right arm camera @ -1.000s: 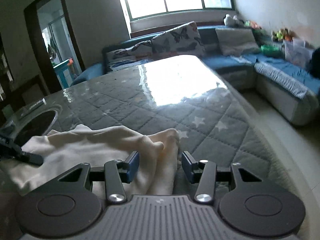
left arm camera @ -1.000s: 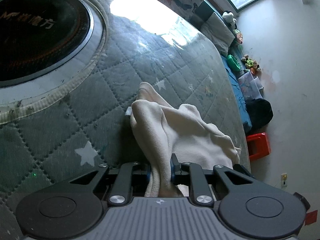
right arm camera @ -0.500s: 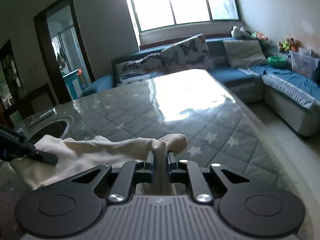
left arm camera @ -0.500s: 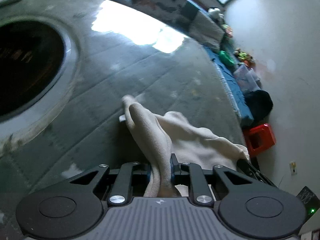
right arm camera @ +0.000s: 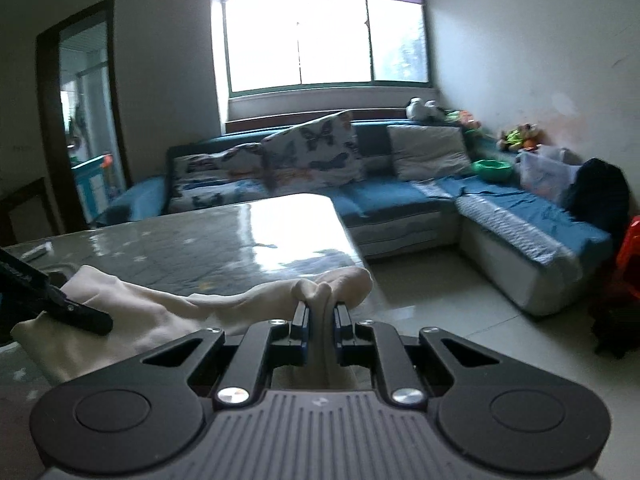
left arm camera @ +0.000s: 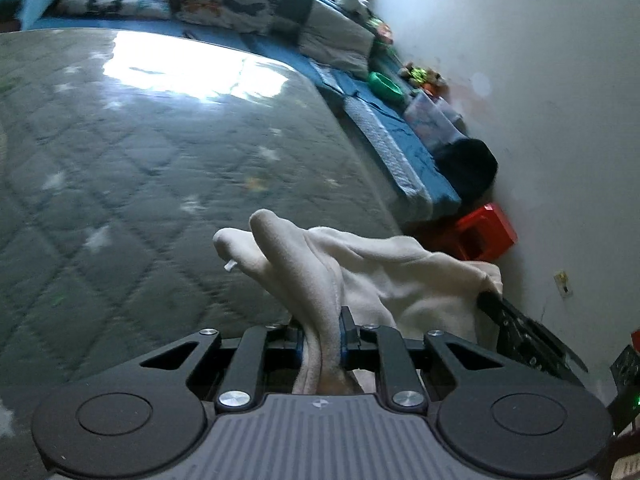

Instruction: Fold clothes

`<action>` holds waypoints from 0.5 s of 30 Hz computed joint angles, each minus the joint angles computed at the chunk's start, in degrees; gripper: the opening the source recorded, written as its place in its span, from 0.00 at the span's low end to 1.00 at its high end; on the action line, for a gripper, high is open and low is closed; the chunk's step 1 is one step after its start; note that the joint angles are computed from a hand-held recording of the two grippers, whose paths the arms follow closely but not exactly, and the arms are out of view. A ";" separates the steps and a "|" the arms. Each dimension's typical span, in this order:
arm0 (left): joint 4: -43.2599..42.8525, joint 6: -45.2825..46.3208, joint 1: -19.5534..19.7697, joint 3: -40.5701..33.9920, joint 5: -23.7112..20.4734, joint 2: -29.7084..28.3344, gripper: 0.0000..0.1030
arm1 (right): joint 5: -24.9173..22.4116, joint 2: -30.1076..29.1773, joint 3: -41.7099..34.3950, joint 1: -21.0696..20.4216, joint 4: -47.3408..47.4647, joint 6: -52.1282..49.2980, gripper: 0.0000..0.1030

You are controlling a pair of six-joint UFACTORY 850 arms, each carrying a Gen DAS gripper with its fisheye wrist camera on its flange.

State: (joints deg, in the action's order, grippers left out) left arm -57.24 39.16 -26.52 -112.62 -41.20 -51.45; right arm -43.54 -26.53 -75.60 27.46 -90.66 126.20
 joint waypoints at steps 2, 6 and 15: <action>1.01 -0.78 -0.58 -2.03 -0.86 -1.39 0.16 | -0.61 0.28 0.38 -0.58 0.79 -0.44 0.10; 4.74 -4.28 -1.30 -6.95 -3.17 -4.86 0.16 | 0.02 -0.07 0.63 -1.87 2.35 -1.37 0.10; 13.68 -11.80 -1.28 -11.89 -5.15 -8.78 0.27 | 0.03 -3.63 -2.09 -3.62 9.73 -7.41 0.20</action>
State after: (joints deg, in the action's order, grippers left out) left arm -43.56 27.36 -27.80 -124.51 -46.35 -60.23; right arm -43.51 -30.16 -77.69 23.84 -80.93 118.79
